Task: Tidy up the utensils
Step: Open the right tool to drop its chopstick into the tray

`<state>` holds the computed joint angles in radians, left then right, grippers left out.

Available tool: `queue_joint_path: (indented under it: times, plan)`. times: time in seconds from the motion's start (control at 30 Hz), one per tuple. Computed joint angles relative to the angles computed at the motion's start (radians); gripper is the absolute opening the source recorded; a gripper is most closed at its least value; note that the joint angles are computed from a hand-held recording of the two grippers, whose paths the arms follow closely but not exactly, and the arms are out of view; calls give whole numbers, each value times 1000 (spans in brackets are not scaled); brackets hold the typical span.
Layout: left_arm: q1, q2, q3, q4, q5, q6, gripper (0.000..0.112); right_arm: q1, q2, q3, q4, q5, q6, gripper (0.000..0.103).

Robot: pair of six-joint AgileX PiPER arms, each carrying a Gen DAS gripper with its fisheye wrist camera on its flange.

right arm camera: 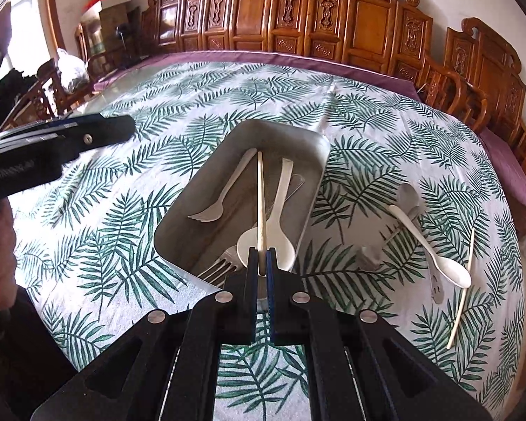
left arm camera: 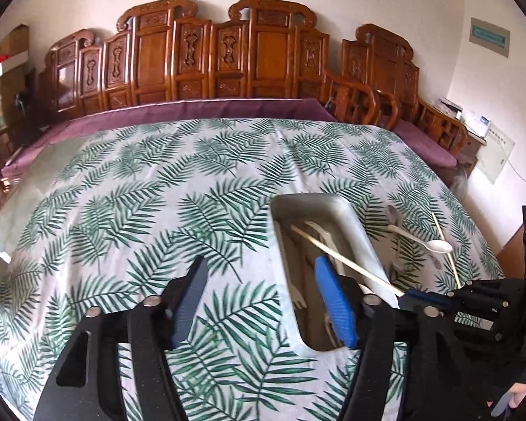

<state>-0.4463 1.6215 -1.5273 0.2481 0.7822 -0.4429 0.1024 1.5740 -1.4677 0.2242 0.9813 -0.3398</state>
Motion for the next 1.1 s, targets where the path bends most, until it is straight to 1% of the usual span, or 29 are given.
queue_joint_path:
  times: [0.03, 0.13, 0.2, 0.33, 0.57, 0.67, 0.83, 0.9, 0.93, 1.03, 1.1]
  plan:
    - [1, 1, -1, 8, 2, -3, 71, 7, 5, -2, -9, -2, 8, 5]
    - [0, -2, 7, 47, -4, -26, 80, 28, 26, -17, -41, -8, 38, 5]
    - [0, -4, 9, 54, -6, -28, 83, 36, 32, -19, -53, -16, 52, 5]
    - [-7, 3, 8, 82, -3, -43, 86, 39, 43, -22, -51, -29, 64, 5]
    - [13, 4, 18, 58, -10, -37, 87, 13, 76, -36, 40, -36, 10, 6]
    - [11, 9, 15, 51, -5, -34, 87, -3, 79, -45, 86, -18, -21, 7]
    - [-6, 18, 11, 41, 3, -21, 87, -35, 43, -12, 148, -22, -95, 7]
    - [-16, 21, 10, 41, 4, -17, 87, -51, 35, -8, 171, -10, -120, 17]
    - [-18, 22, 10, 38, 4, -13, 87, -62, 28, -4, 188, -6, -136, 19]
    - [-28, 23, 11, 29, 3, -5, 87, -93, 15, 0, 224, 13, -175, 20]
    - [-34, 26, 9, 27, 4, -3, 87, -105, 4, 1, 215, 10, -184, 20]
